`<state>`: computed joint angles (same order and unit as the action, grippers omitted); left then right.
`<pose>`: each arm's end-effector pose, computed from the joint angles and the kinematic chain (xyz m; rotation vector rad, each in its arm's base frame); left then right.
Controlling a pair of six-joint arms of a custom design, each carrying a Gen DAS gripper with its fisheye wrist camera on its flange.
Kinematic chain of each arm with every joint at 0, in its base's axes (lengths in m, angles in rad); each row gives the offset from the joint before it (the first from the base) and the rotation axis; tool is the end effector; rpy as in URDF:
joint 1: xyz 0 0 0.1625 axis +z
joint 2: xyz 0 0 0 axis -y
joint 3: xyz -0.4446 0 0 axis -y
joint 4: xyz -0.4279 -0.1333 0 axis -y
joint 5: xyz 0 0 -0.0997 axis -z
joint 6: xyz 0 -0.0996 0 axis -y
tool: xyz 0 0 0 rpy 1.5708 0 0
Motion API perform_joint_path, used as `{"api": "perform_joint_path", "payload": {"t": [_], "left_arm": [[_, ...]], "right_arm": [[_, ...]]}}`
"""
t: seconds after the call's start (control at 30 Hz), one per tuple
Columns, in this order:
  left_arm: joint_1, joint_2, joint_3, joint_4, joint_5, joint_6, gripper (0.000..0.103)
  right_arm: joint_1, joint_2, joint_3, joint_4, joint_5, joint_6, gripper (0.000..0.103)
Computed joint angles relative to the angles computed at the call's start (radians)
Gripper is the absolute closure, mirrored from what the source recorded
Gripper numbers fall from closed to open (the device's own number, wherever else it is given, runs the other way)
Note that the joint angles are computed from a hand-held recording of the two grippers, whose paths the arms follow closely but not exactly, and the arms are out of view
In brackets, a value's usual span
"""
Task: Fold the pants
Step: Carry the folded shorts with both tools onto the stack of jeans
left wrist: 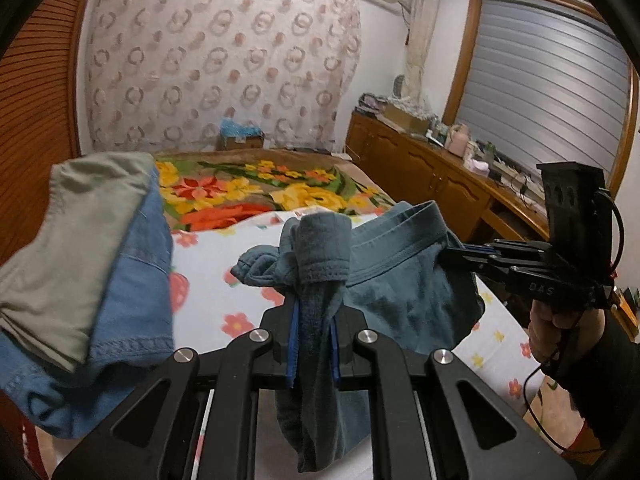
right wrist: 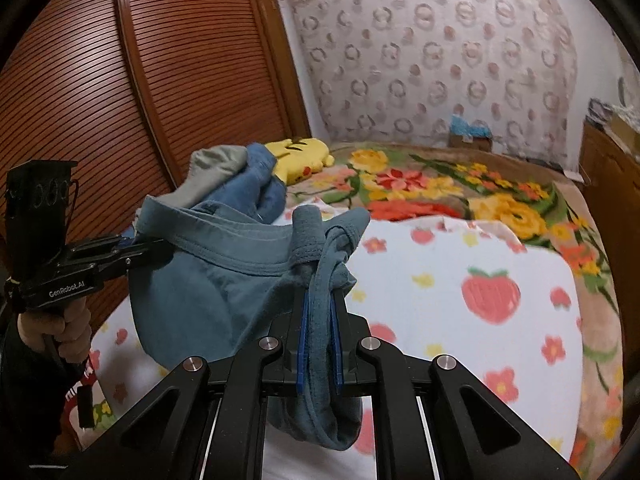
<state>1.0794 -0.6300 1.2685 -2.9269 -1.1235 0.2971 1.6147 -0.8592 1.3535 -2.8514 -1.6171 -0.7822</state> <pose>-0.2394 -0.8212 0.1673 0.7906 2.4754 -1.0236 0.1640 -0.8014 0.2965 1.0369 -2.4291 0.9995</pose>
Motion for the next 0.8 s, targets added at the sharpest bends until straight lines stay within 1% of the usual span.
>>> {"api": "perform_joint_path", "payload": {"t": [0.17, 0.27, 0.4, 0.53, 0.6, 0.7, 0.8], "left_arm": [[-0.005, -0.025, 0.011, -0.066, 0.024, 0.023, 0.09], [-0.002, -0.042, 0.015, -0.098, 0.042, 0.036, 0.09], [0.006, -0.06, 0.008, -0.128, 0.066, 0.053, 0.09], [0.015, -0.064, -0.014, -0.148, 0.089, 0.077, 0.09], [0.021, -0.064, -0.028, -0.162, 0.101, 0.091, 0.09], [0.031, -0.064, -0.035, -0.196, 0.114, 0.101, 0.09], [0.042, -0.052, -0.044, -0.247, 0.158, 0.13, 0.09]], "right_arm": [[0.023, 0.048, -0.082, 0.04, 0.018, -0.037, 0.093], [0.044, 0.09, -0.151, 0.073, 0.034, -0.064, 0.093], [0.067, 0.151, -0.254, 0.144, 0.052, -0.074, 0.093], [0.086, 0.214, -0.351, 0.19, 0.068, -0.086, 0.093], [0.094, 0.257, -0.422, 0.229, 0.075, -0.088, 0.093], [0.1, 0.322, -0.537, 0.286, 0.076, -0.114, 0.093], [0.114, 0.421, -0.704, 0.371, 0.055, -0.146, 0.093]]}}
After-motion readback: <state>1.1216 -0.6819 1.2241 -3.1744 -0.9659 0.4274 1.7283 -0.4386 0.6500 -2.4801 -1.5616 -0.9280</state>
